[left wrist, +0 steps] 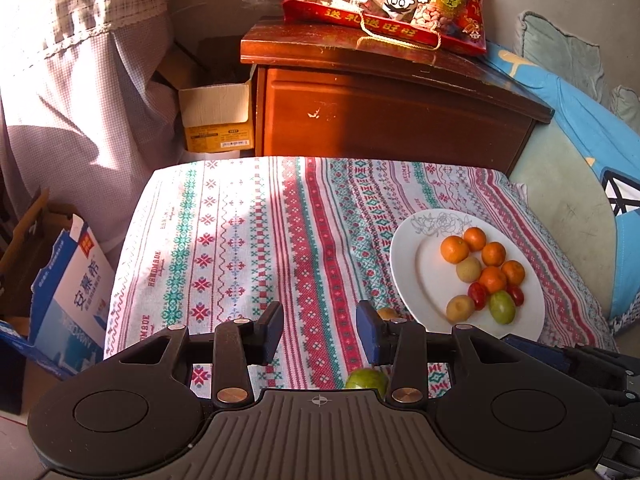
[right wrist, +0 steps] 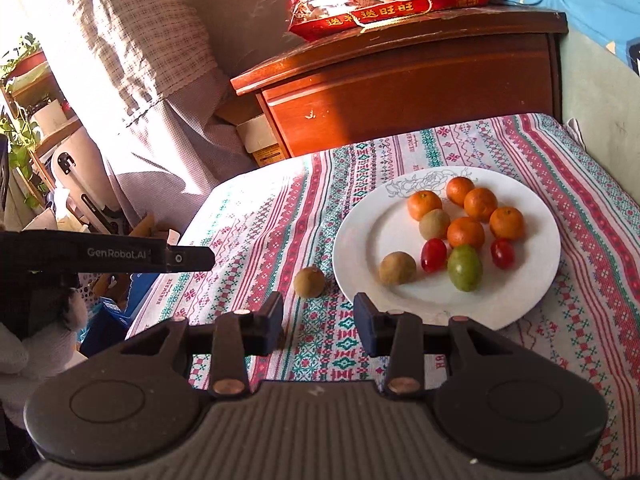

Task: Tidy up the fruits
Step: 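Move both open tools back to the last kiwi and green lime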

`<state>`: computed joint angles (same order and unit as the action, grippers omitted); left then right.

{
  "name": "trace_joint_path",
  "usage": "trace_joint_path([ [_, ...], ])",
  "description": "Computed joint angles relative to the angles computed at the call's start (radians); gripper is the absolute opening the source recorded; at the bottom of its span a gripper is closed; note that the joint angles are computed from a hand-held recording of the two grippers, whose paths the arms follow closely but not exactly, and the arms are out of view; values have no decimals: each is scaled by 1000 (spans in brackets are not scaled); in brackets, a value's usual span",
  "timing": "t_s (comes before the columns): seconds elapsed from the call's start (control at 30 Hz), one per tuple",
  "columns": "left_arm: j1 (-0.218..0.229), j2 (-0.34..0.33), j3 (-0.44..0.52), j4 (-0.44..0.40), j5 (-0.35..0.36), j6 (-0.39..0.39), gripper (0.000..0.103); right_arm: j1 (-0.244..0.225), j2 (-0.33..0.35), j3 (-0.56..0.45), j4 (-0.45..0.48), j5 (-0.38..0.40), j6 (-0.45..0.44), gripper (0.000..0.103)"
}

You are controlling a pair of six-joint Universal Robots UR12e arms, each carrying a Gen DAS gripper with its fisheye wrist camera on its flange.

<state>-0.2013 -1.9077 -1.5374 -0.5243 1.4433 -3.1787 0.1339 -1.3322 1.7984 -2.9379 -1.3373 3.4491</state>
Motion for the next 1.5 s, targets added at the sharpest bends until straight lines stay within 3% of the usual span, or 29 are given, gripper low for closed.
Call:
trace_joint_path([
  [0.3,12,1,-10,-34,55,-30,40,26,36,-20,21,32,-74,46],
  [0.37,14,0,-10,-31,61,-35,45,29,45,-27,24,33,-81,46],
  [0.83,17,-8,-7,-44,49,-21,45,49,84,-56,15,15,-137,46],
  [1.0,16,-11,-5,-47,42,-14,46,55,93,-60,12,3,-145,32],
  [1.2,11,-17,-2,-35,21,1,46,40,75,-42,22,15,-118,32],
  [1.5,-6,-35,-5,5,-38,55,45,14,26,0,59,-45,-60,32],
])
